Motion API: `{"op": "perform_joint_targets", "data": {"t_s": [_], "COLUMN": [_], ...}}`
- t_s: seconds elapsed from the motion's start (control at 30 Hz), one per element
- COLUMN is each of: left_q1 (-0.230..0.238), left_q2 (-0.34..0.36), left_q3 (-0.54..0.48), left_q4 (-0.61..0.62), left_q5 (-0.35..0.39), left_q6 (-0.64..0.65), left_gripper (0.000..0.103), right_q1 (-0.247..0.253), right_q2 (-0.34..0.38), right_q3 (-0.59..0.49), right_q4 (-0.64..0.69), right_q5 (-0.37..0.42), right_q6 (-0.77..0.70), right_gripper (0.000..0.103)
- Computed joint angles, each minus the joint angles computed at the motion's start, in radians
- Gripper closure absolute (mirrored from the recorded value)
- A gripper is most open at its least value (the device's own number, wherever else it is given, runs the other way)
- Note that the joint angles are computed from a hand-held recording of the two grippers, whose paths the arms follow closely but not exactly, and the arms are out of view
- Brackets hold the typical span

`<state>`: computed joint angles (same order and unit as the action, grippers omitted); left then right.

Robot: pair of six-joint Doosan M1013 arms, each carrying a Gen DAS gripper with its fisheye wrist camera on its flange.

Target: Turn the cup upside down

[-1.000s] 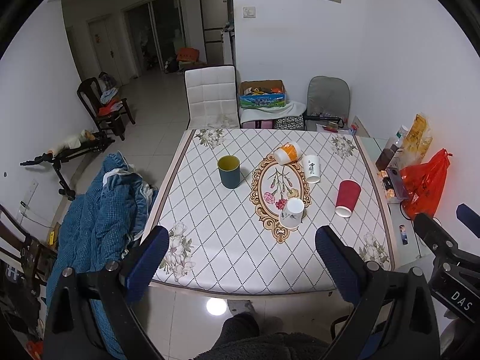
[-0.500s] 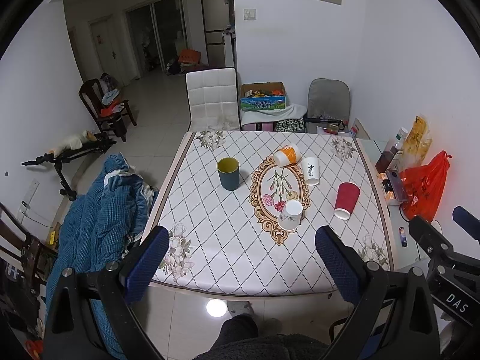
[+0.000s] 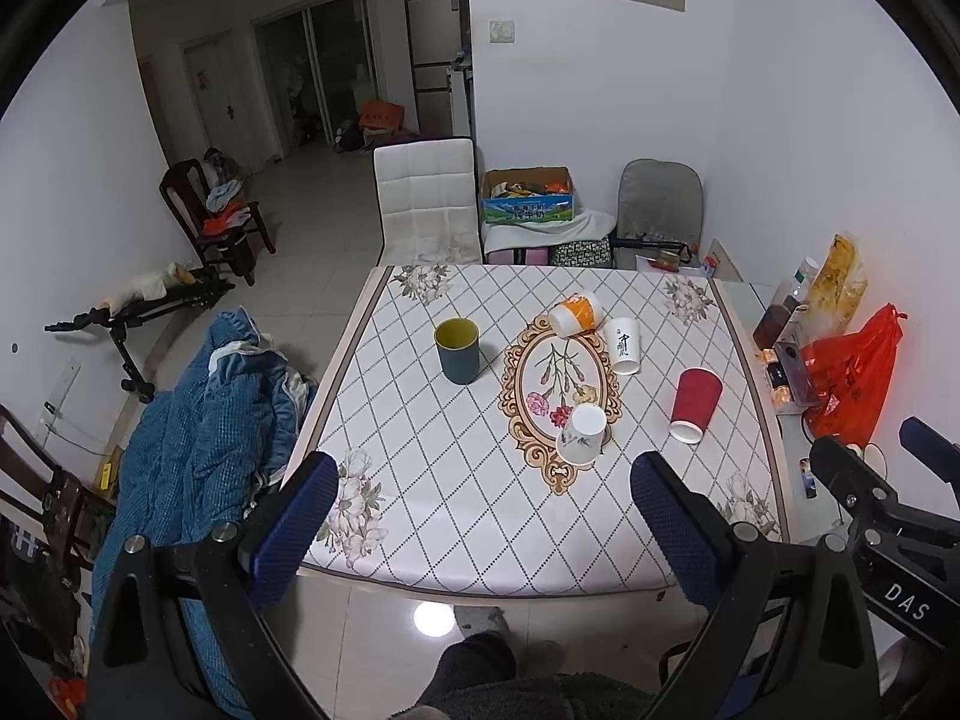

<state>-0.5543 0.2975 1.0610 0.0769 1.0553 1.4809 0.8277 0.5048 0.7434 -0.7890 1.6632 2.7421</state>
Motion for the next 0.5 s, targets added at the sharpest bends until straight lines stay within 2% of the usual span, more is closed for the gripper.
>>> {"op": "perform_joint_targets", "data": {"t_s": [0.07,0.5], "left_q1": [0.002,0.004], "left_q2": [0.006,0.011], "left_q3": [-0.009,-0.017], "left_q4": [-0.001,-0.006], "left_q5": [0.002,0.006], "left_q6": [0.001,0.001], "left_gripper": [0.001,0.001], "right_q1": [0.0,-0.004], "right_q2": [0.0,0.003], "right_q3": [0.002,0.004], "right_q4": [-0.005,-0.015], "right_q5": [-0.001,0.008], "right_q6": [0.0,0.014], "right_gripper": [0.003,0.003]}}
